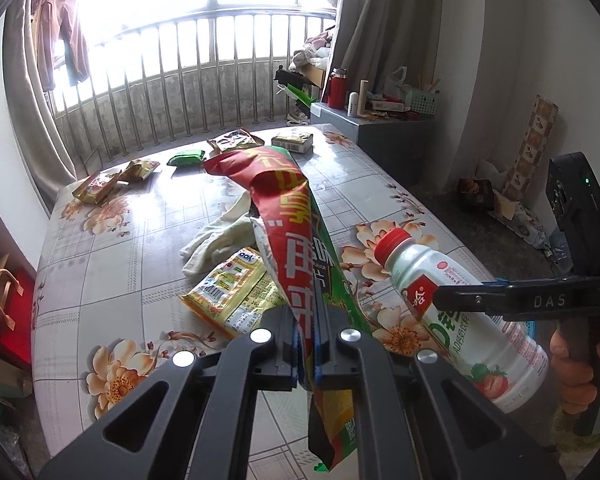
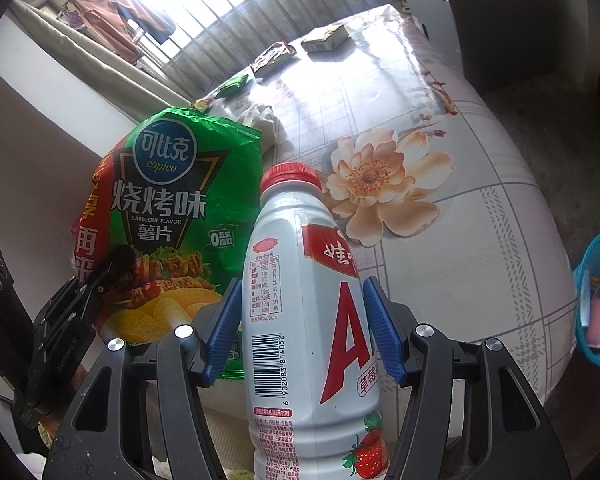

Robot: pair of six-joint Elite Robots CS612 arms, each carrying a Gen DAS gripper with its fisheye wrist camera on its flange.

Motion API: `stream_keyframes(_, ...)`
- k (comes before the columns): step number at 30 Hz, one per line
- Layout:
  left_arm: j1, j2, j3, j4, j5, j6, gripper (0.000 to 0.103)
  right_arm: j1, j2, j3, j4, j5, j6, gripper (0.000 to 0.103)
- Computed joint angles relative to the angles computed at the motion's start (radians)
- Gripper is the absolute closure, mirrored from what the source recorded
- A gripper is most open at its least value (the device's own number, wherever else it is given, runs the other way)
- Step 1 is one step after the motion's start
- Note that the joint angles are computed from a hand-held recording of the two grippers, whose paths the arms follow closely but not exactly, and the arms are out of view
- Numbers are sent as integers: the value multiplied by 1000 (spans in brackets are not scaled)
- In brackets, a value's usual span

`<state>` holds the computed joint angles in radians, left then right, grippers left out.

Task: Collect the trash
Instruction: 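Lift the chip bag with the left gripper while the right gripper lifts the yogurt bottle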

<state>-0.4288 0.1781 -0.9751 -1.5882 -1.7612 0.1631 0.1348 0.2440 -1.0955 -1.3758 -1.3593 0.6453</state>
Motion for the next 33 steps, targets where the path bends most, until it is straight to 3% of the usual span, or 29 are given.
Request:
stream_keyframes(16, -8, 20, -69, -12, -10, 13, 99, -1, 41, -113, -38, 3, 92, 46)
stream_keyframes(28, -4, 32, -102, -17, -114, 37, 99, 5, 89, -212, -76, -47, 228, 46)
stream_keyframes(33, -13, 27, -103, -2, -125, 77, 99, 1, 108, -244, -94, -61, 268, 46)
